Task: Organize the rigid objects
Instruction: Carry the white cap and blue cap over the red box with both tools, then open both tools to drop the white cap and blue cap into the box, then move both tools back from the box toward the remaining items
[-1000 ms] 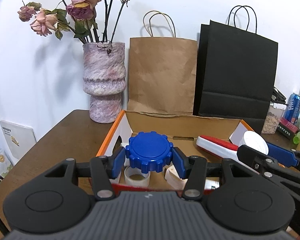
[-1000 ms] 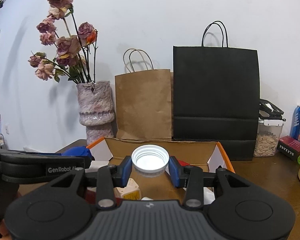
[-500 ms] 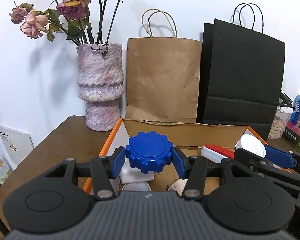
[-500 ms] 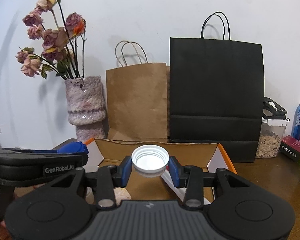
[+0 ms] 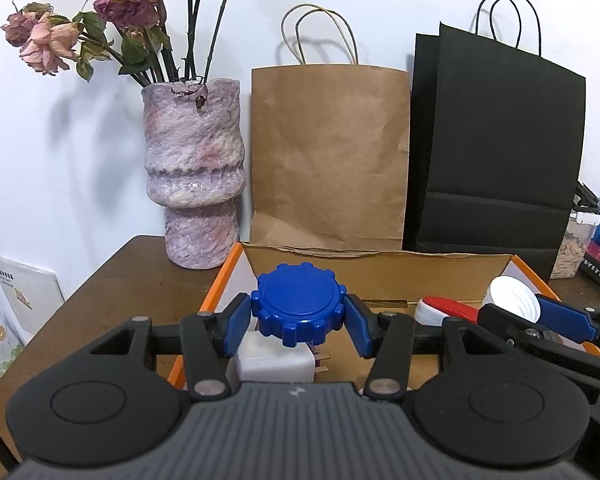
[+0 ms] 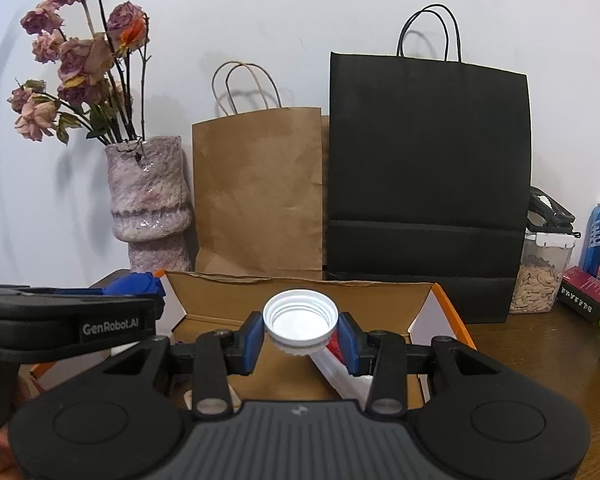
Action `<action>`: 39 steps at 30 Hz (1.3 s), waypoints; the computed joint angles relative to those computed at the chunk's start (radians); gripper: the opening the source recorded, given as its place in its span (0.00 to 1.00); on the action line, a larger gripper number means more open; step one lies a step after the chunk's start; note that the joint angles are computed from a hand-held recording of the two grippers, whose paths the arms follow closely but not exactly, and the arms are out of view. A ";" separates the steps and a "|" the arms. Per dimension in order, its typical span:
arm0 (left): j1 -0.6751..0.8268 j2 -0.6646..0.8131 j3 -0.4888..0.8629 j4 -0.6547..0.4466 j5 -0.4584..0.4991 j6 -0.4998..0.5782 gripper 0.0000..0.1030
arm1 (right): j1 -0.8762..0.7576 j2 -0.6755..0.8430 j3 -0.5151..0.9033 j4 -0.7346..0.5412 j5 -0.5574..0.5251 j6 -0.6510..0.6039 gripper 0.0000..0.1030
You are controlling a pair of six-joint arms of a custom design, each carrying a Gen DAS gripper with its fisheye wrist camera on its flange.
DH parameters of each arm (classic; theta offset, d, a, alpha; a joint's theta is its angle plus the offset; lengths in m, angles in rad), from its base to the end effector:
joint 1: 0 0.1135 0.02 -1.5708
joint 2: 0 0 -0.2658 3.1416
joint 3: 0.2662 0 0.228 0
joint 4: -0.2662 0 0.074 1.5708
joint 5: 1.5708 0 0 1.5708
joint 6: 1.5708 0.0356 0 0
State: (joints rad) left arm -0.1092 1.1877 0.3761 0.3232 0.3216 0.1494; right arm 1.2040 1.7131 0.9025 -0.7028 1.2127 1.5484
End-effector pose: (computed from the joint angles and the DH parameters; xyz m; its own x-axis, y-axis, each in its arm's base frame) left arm 0.2083 -0.0342 0.1912 -0.4045 0.1864 -0.8953 0.4461 0.8949 -0.0152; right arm 0.1235 0.2286 0.1722 -0.3158 0.1549 -0.9361 0.3511 0.9356 0.0364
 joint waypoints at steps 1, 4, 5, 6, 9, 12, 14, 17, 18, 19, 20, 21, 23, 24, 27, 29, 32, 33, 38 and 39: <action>-0.003 0.007 0.002 0.005 -0.003 0.000 0.51 | -0.004 -0.002 -0.003 0.010 -0.002 -0.009 0.38; -0.008 0.020 0.005 0.015 -0.006 0.003 0.51 | -0.016 -0.009 -0.018 0.046 -0.008 -0.042 0.38; -0.010 0.021 0.005 0.016 -0.007 0.005 0.51 | -0.017 -0.009 -0.018 0.046 -0.009 -0.043 0.38; -0.012 0.020 0.004 0.017 -0.009 0.006 0.51 | -0.018 -0.008 -0.017 0.043 -0.011 -0.041 0.38; -0.013 0.014 -0.002 0.019 -0.012 0.008 0.52 | -0.022 -0.004 -0.013 0.029 -0.020 -0.031 0.38; -0.012 0.011 -0.004 0.026 -0.019 0.005 0.60 | -0.025 0.007 0.005 -0.023 -0.026 0.019 0.38; -0.013 0.006 -0.008 0.030 -0.027 0.001 0.72 | -0.026 0.010 0.011 -0.058 -0.031 0.060 0.56; -0.016 -0.004 -0.012 0.034 -0.044 -0.004 0.85 | -0.019 0.024 0.025 -0.128 -0.024 0.142 0.76; -0.018 -0.005 -0.010 0.031 -0.052 -0.007 0.92 | -0.017 0.029 0.030 -0.151 -0.021 0.165 0.79; -0.022 -0.006 -0.012 0.038 -0.070 -0.014 0.97 | -0.015 0.032 0.033 -0.167 -0.018 0.183 0.83; -0.019 -0.004 -0.010 0.040 -0.072 -0.016 0.98 | -0.013 0.038 0.039 -0.194 -0.016 0.214 0.87; -0.015 -0.001 -0.004 0.034 -0.069 -0.019 1.00 | -0.012 0.039 0.041 -0.208 -0.015 0.231 0.90; -0.009 0.002 0.006 0.020 -0.067 -0.024 1.00 | -0.009 0.036 0.036 -0.217 -0.013 0.250 0.97; -0.008 0.003 0.008 0.018 -0.066 -0.023 1.00 | -0.009 0.036 0.036 -0.218 -0.012 0.252 0.98; -0.012 0.003 0.010 0.014 -0.076 -0.021 1.00 | -0.007 0.040 0.042 -0.228 -0.010 0.254 1.00; -0.010 0.002 0.012 0.009 -0.072 -0.022 1.00 | -0.005 0.040 0.043 -0.229 -0.010 0.255 1.00; -0.009 0.000 0.013 0.004 -0.071 -0.022 1.00 | -0.006 0.036 0.041 -0.228 -0.012 0.255 1.00; -0.009 0.000 0.013 0.003 -0.071 -0.021 1.00 | -0.006 0.035 0.040 -0.227 -0.012 0.255 1.00; -0.006 -0.008 0.010 0.001 -0.069 -0.021 1.00 | -0.004 0.033 0.039 -0.230 -0.009 0.259 1.00; -0.004 -0.010 0.010 0.000 -0.067 -0.021 1.00 | -0.003 0.033 0.040 -0.234 -0.009 0.263 1.00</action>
